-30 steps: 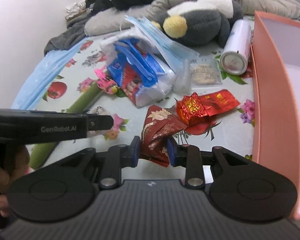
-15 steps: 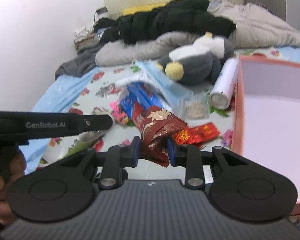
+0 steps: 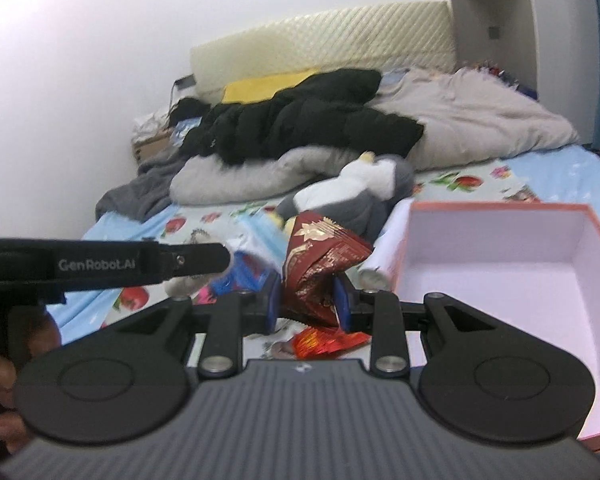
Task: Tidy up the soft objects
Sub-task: 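Carry both items into the pink box and open both tools to release them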
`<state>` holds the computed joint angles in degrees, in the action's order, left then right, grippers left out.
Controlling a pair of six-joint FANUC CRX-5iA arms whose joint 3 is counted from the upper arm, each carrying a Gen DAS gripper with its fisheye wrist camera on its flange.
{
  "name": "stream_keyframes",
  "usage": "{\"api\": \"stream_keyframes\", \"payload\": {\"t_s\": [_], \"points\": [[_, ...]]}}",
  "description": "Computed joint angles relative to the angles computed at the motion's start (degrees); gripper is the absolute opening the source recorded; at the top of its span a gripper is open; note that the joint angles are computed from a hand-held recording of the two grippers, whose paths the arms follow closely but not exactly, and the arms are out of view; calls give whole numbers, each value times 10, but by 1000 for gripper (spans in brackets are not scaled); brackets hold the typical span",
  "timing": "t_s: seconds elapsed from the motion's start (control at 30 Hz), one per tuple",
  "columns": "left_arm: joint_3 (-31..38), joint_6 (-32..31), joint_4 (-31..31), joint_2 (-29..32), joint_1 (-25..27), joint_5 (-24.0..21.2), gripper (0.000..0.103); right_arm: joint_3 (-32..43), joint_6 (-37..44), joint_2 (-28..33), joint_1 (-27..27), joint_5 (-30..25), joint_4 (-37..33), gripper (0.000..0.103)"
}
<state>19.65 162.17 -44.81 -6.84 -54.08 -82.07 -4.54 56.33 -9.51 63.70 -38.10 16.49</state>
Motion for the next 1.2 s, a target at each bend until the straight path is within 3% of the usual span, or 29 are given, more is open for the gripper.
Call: {"api": "stream_keyframes", "payload": {"t_s": [0.3, 0.77, 0.9, 1.2], "points": [[32, -44, 65, 51, 41, 79, 22, -10, -29, -13, -44, -18, 27, 31], [14, -162, 261, 138, 151, 188, 22, -6, 3, 20, -118, -78, -19, 31], [14, -213, 324, 171, 181, 198, 22, -6, 16, 40, -138, -84, -34, 31], [28, -257, 368, 216, 202, 199, 22, -2, 31, 63, -169, -92, -73, 32]]}}
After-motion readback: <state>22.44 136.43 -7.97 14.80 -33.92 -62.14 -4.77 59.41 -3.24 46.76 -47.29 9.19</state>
